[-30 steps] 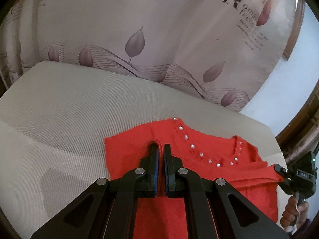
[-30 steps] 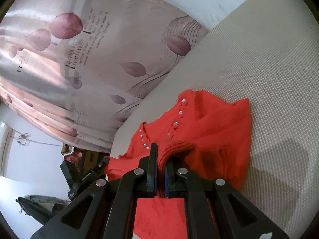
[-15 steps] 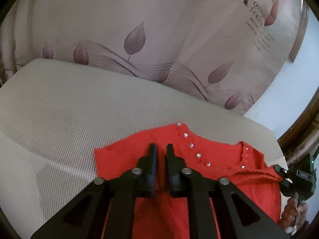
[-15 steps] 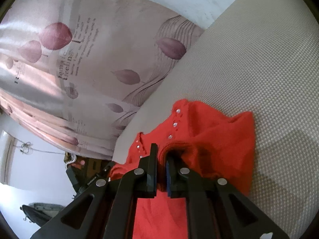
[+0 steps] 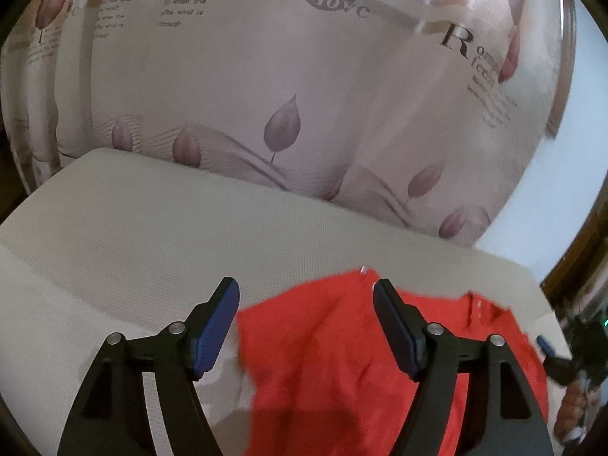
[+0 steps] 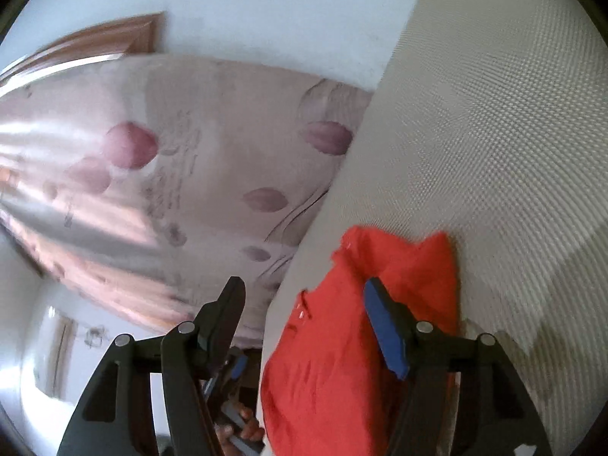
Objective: Fold small clothes
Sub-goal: 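Open both tools to release the sweater hem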
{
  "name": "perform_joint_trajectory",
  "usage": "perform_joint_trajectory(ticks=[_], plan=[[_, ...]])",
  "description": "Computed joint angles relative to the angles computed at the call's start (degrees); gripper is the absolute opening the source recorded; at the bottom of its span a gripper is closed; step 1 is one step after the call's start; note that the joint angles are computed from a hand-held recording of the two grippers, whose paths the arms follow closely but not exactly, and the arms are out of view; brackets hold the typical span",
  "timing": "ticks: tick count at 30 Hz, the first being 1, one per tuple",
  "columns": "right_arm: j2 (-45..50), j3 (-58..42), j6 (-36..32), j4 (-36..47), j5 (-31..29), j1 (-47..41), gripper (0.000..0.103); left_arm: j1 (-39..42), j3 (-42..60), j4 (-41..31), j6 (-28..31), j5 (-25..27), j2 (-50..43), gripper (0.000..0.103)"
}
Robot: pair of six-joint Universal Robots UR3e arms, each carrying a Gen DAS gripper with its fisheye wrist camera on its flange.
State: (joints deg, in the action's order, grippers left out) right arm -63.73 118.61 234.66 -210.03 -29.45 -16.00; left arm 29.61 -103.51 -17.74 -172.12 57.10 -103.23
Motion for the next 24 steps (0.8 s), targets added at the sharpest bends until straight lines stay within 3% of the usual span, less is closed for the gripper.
perform_joint_trajectory(ticks=[1,3,7,9,12,15,18,19,20,21,24], plan=[[-2.4,1.7,-3.1,2.2,0.4,-0.1,0.063,1.0,-0.9,-1.8,2.1,-0.5,1.2,0.073],[-11.1,5.4,-15.0,14.1,-0.9,1.0,0.063,4.0,-3.1,-7.1,7.4,-2.6,4.0,0.073],[-25.3,6.3,-32.5,33.8,-13.5,8.1,0.052,9.1,-9.3,-16.3,16.4,-6.0,10.1,0.073],[-27.5,3.9,-36.2,39.0,-21.2,12.7,0.045,12.9,-12.8,-24.3,24.1,-9.9,13.9,0.073],[-26.6,1.4,-38.0,40.9,-25.4,15.5,0.041,16.7,-18.4,-30.9,32.0,-11.8,20.1,0.073],[-23.3,-2.4,-38.5,42.9,-28.2,16.9,0.04,19.3,-20.7,-42.5,40.3,-14.0,24.5,0.073],[-19.1,-7.6,-39.1,45.5,-31.3,18.3,0.039,17.0,-24.3,-39.2,41.2,-11.4,26.6,0.073],[-17.4,-9.3,-39.2,46.1,-32.5,19.0,0.039,16.1,-24.9,-37.2,40.6,-10.3,26.3,0.067],[-16.0,-11.1,-39.6,47.1,-33.6,19.5,0.039,14.8,-25.5,-34.6,39.1,-8.8,25.9,0.045],[-14.7,-12.8,-40.2,48.4,-35.6,20.0,0.038,13.4,-25.6,-32.0,37.1,-6.7,25.2,0.035],[-12.8,-14.6,-39.9,49.9,-38.0,20.0,0.035,13.8,-24.7,-32.7,35.5,-5.4,25.0,0.022]])
